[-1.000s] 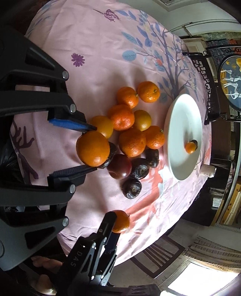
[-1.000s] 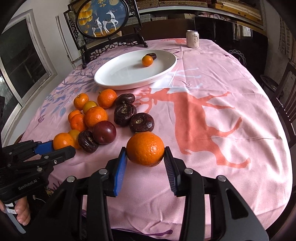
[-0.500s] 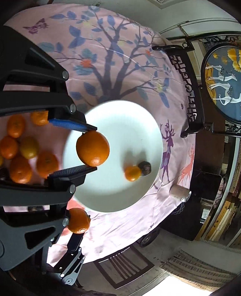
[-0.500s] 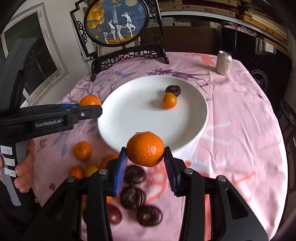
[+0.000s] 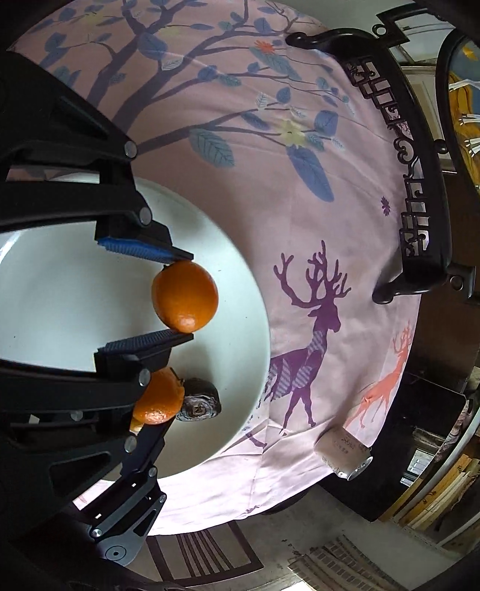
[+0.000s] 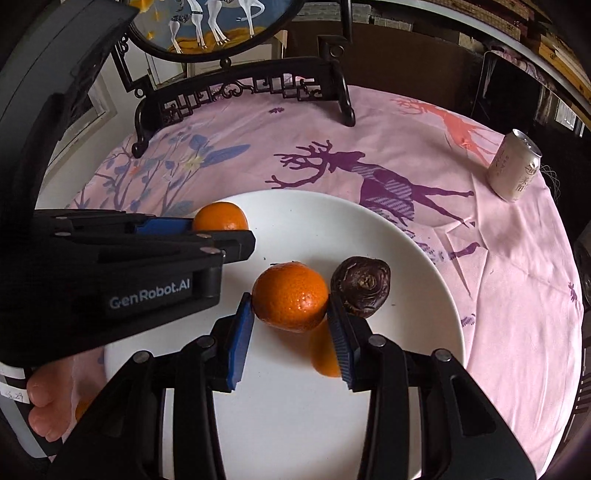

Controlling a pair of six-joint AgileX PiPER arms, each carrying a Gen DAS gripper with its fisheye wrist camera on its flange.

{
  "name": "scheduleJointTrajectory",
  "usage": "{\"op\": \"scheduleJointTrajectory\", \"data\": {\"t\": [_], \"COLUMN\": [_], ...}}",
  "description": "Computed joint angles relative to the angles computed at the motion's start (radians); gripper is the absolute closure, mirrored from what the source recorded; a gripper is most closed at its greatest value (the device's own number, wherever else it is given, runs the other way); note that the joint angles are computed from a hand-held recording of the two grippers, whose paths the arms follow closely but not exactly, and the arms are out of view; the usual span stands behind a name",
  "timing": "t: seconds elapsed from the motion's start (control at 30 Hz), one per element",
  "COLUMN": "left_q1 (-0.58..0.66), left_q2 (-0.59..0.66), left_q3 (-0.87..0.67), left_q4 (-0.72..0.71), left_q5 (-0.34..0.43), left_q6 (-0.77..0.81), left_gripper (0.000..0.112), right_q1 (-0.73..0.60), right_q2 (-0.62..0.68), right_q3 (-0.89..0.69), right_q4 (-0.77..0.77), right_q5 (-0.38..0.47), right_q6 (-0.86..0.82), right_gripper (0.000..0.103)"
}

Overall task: Organize fruits
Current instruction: 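Carry both oranges onto the white plate and open both tools, then withdraw both open tools from the plate toward the remaining fruit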

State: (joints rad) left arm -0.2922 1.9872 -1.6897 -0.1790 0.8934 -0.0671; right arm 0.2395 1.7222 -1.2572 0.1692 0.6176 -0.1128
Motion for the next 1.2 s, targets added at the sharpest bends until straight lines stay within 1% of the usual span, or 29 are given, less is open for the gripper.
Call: {"op": "scheduleJointTrajectory", "data": {"t": [0.1, 0.13, 0.17, 0.2, 0.23, 0.27, 0.37, 0.4, 0.5, 0.53, 0.57, 0.6, 0.67, 0.73, 0.77, 0.83, 0.93, 1.03, 1.1, 1.2], "left_q1": [0.001, 0.004, 0.009, 0.012, 0.014, 0.016, 0.03, 0.033, 0.023, 0.018, 0.005, -0.008, -0.037, -0.064, -0.071, -0.075, -0.1, -0.101, -0.087, -0.078], "left_q2": [0.021, 0.025, 0.02, 0.006, -0.023, -0.056, -0.155, -0.207, -0.415, -0.486, -0.556, -0.614, -0.732, -0.817, -0.851, -0.908, -0.955, -0.986, -1.007, -1.056], "left_q3": [-0.031, -0.04, -0.04, -0.029, -0.004, 0.024, 0.1, 0.153, 0.379, 0.46, 0.541, 0.611, 0.758, 0.867, 0.91, 0.975, 1.026, 1.052, 1.061, 1.084], "left_q4": [0.004, -0.002, -0.014, -0.013, -0.005, 0.0, -0.02, -0.026, 0.013, 0.024, 0.057, 0.087, 0.145, 0.196, 0.208, 0.206, 0.261, 0.261, 0.237, 0.253], "left_q5": [0.016, 0.019, 0.018, 0.008, -0.018, -0.041, -0.046, -0.063, -0.14, -0.172, -0.198, -0.222, -0.266, -0.297, -0.307, -0.315, -0.308, -0.296, -0.286, -0.265], "left_q6": [-0.003, -0.004, 0.0, -0.003, -0.009, -0.009, 0.027, 0.041, 0.043, 0.043, 0.017, -0.011, -0.083, -0.154, -0.179, -0.195, -0.257, -0.261, -0.231, -0.227], "left_gripper": [0.075, 0.07, 0.053, 0.045, 0.037, 0.037, 0.037, 0.037, 0.031, 0.028, 0.024, 0.022, 0.021, 0.021, 0.021, 0.021, 0.021, 0.021, 0.021, 0.021], "right_q1": [0.002, 0.011, 0.026, 0.039, 0.045, 0.043, 0.038, 0.044, 0.093, 0.116, 0.151, 0.185, 0.243, 0.301, 0.32, 0.335, 0.374, 0.375, 0.394, 0.448], "right_q2": [0.004, 0.003, -0.01, -0.028, -0.046, -0.067, -0.17, -0.218, -0.385, -0.443, -0.507, -0.562, -0.656, -0.708, -0.727, -0.757, -0.789, -0.823, -0.834, -0.857], "right_q3": [0.0, 0.002, 0.015, 0.036, 0.049, 0.058, 0.121, 0.154, 0.279, 0.326, 0.382, 0.433, 0.525, 0.581, 0.598, 0.613, 0.619, 0.627, 0.631, 0.65], "right_q4": [-0.018, -0.049, -0.12, -0.194, -0.23, -0.226, -0.192, -0.192, -0.242, -0.266, -0.311, -0.354, -0.431, -0.512, -0.535, -0.532, -0.589, -0.583, -0.596, -0.62], "right_q5": [-0.013, -0.022, -0.043, -0.07, -0.076, -0.07, -0.057, -0.048, -0.024, -0.019, -0.019, -0.02, -0.026, -0.011, -0.001, 0.018, 0.067, 0.088, 0.11, 0.152], "right_q6": [0.011, 0.033, 0.096, 0.162, 0.188, 0.178, 0.163, 0.166, 0.258, 0.31, 0.395, 0.478, 0.635, 0.784, 0.83, 0.846, 0.914, 0.919, 0.944, 0.991], "right_gripper": [0.06, 0.053, 0.036, 0.035, 0.035, 0.035, 0.035, 0.035, 0.033, 0.032, 0.031, 0.031, 0.031, 0.031, 0.031, 0.031, 0.031, 0.031, 0.031, 0.031]}}
